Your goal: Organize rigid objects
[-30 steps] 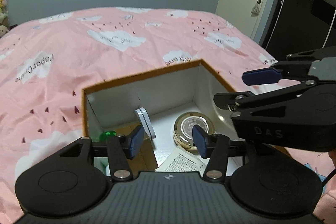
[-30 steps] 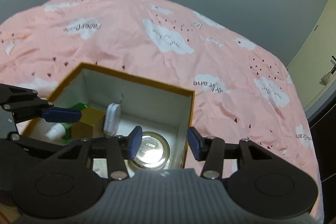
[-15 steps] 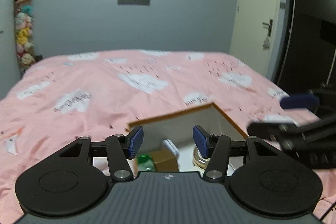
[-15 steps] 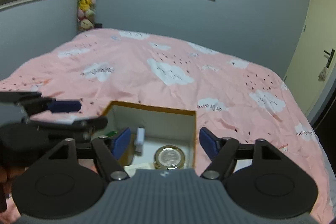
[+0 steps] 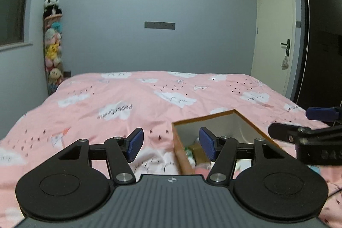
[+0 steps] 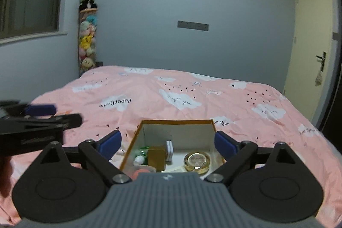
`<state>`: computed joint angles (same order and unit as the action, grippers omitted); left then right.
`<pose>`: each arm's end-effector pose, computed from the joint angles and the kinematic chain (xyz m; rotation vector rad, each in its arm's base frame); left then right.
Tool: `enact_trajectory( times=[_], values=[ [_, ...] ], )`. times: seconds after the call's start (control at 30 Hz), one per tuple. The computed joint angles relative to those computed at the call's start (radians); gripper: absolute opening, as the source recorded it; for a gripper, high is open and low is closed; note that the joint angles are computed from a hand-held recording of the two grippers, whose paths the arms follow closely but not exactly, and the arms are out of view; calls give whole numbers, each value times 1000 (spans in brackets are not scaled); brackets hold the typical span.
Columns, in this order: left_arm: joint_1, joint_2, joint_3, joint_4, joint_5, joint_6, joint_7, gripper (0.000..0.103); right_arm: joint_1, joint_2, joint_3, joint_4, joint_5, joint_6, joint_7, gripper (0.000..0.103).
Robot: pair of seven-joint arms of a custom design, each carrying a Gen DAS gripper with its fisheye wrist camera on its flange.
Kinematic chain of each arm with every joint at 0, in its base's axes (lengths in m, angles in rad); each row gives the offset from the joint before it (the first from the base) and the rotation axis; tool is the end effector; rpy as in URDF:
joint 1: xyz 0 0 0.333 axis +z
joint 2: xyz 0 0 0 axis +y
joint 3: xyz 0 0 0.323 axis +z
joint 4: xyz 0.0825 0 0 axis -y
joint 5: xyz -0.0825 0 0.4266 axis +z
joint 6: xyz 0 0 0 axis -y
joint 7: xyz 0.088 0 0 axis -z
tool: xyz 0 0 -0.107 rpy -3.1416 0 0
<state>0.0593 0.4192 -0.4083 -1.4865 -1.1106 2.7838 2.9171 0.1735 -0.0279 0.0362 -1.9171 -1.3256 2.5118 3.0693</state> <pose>0.7458 -0.1691 0.5225 -0.9932 2.0762 -1.4413 0.6208 0.1404 0.5615 -1.2482 1.8596 -1.2902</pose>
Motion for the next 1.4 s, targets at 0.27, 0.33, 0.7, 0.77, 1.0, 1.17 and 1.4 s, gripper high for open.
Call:
enact_trajectory(
  times=[0.27, 0.33, 0.7, 0.77, 1.0, 1.17, 1.4],
  values=[
    [18, -68, 9, -125, -179, 164, 170, 91, 48, 1, 36, -40, -33, -115, 125, 100],
    [-24, -64, 68, -141, -55, 158, 20, 92, 61, 3, 41, -57, -19, -142, 126, 100],
    [-6, -77, 62, -254, 253, 190, -247, 93, 78, -11, 48, -139, 51, -183, 215, 100],
    [-29, -82, 94, -272, 345, 184, -335, 93, 80, 6, 46, -130, 53, -157, 193, 100],
    [-57, -65, 152, -267, 581, 114, -583, 93, 101, 65, 28, -89, 127, -117, 53, 100],
    [-32, -61, 130, -271, 653, 109, -644, 93, 105, 70, 13, -87, 146, -104, 57, 100],
    [-12, -61, 105, -279, 684, 133, -655, 93, 106, 66, 11, -92, 148, -100, 64, 100]
  ],
)
